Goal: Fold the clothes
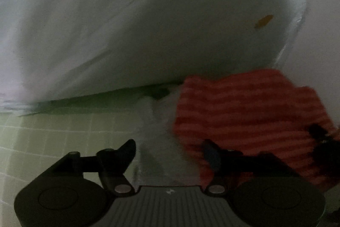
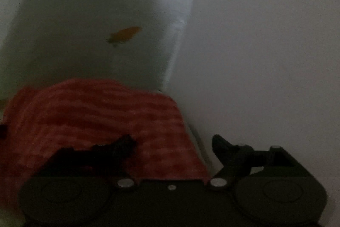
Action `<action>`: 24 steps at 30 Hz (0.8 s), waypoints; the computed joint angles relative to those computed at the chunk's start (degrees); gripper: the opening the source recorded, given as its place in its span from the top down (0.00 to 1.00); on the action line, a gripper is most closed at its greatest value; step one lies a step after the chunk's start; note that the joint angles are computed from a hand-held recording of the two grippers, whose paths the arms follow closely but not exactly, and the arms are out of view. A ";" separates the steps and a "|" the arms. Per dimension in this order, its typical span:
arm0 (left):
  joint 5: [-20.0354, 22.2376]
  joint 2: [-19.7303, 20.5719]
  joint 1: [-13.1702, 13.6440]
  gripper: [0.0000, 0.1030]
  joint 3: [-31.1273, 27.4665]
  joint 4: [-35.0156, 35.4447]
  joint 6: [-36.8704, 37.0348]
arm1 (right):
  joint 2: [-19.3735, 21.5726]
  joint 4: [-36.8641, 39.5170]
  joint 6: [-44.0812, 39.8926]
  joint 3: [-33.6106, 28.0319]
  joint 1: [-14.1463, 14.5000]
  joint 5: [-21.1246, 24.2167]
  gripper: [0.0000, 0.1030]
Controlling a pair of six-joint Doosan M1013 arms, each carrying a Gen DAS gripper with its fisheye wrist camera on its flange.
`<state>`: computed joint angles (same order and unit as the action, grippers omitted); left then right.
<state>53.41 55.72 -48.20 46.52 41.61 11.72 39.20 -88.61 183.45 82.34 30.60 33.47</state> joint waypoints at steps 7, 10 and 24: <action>-2.32 -4.84 -1.06 0.15 6.83 7.56 -3.77 | -3.71 1.02 2.42 3.89 0.23 -3.24 0.02; -5.26 -8.46 -2.71 0.09 12.21 15.38 -9.37 | -6.32 -0.68 4.98 6.90 1.05 -4.93 0.01; 3.69 -22.20 -14.20 0.00 29.95 29.35 -21.65 | -21.73 -3.62 17.97 22.82 10.94 -2.74 0.00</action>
<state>57.10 33.52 -62.40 76.47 70.96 -9.93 17.48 -92.23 201.42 105.16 41.54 30.74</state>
